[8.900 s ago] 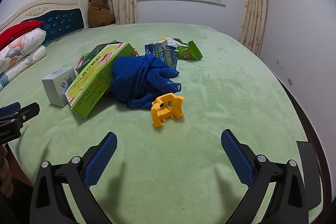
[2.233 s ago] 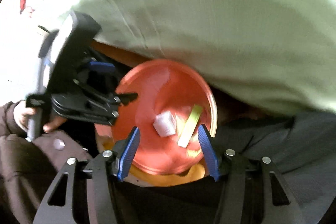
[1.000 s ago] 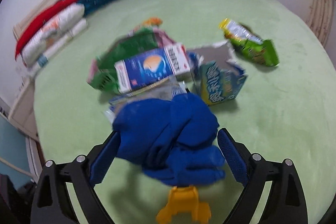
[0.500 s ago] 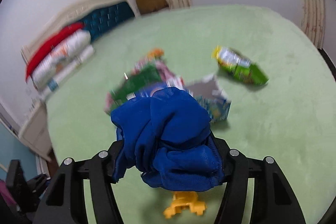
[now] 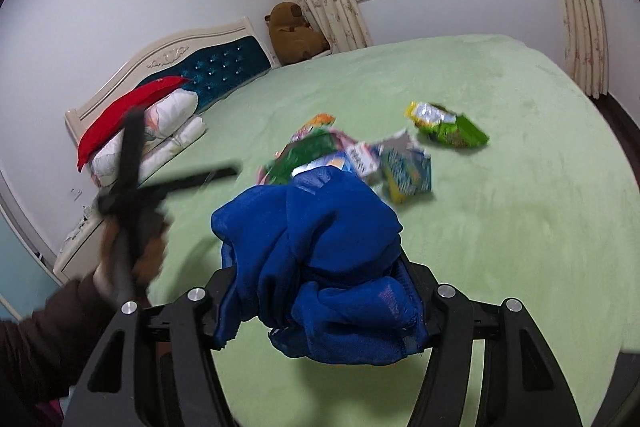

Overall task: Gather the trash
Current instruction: 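Grasp the blue cloth with the right tool while the left tool grasps the green wrapper, then carry the cloth and green wrapper down to the orange bin and release both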

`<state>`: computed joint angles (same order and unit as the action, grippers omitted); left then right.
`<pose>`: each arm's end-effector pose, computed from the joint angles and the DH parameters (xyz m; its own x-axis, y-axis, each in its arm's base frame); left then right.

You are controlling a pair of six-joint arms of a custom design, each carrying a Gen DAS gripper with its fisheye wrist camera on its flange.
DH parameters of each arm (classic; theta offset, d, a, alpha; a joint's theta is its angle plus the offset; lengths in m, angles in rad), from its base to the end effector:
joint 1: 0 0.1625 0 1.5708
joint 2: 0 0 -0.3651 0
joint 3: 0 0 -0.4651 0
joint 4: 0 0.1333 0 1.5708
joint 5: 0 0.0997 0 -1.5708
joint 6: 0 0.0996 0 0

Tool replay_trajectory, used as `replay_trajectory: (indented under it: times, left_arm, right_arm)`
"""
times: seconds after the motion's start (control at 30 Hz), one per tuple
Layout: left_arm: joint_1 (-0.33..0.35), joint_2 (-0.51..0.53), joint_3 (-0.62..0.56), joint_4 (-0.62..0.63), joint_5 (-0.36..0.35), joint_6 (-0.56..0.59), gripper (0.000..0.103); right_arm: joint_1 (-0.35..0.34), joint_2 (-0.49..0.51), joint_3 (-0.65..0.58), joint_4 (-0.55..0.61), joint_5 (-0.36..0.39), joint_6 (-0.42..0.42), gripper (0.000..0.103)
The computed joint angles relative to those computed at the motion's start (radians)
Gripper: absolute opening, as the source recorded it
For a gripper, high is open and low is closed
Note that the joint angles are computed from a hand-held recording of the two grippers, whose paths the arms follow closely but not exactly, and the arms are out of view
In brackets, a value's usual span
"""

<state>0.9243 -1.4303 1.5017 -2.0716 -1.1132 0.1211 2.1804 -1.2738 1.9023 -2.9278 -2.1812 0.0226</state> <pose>-0.2457 -0.6200 0.4511 -0.7547 0.4784 -0.4490 0.6436 0.6729 -0.3648 0.4128 -0.4580 0.2436 -0.8997 -0.1424 0.4126 -0.4070 0.6151 -0.6752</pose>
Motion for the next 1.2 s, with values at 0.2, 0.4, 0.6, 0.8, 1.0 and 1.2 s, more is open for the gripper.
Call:
replay_trajectory:
  times: [0.2, 0.4, 0.6, 0.8, 1.0, 1.2]
  left_arm:
    - [0.019, 0.183, -0.193, 0.073, -0.005, 0.074, 0.091]
    - [0.03, 0.315, -0.328, 0.178, 0.02, 0.095, 0.091]
    - [0.048, 0.399, -0.403, 0.295, 0.099, 0.07, 0.062]
    - [0.043, 0.381, -0.361, 0.273, 0.123, 0.049, 0.022]
    - [-0.023, 0.299, -0.271, 0.067, 0.218, 0.101, 0.018]
    - [-0.112, 0.212, -0.173, -0.164, 0.361, 0.199, 0.018]
  right_arm:
    - [0.007, 0.005, 0.053, -0.012, 0.017, 0.045, 0.062]
    - [-0.003, 0.025, 0.055, -0.014, 0.039, 0.049, 0.062]
    - [-0.008, 0.038, 0.044, -0.044, 0.061, 0.051, 0.062]
    - [-0.008, 0.035, 0.053, -0.059, 0.056, 0.076, 0.062]
    - [0.016, 0.025, 0.061, -0.091, 0.028, 0.073, 0.062]
    - [0.051, 0.021, 0.063, -0.125, 0.002, 0.065, 0.062]
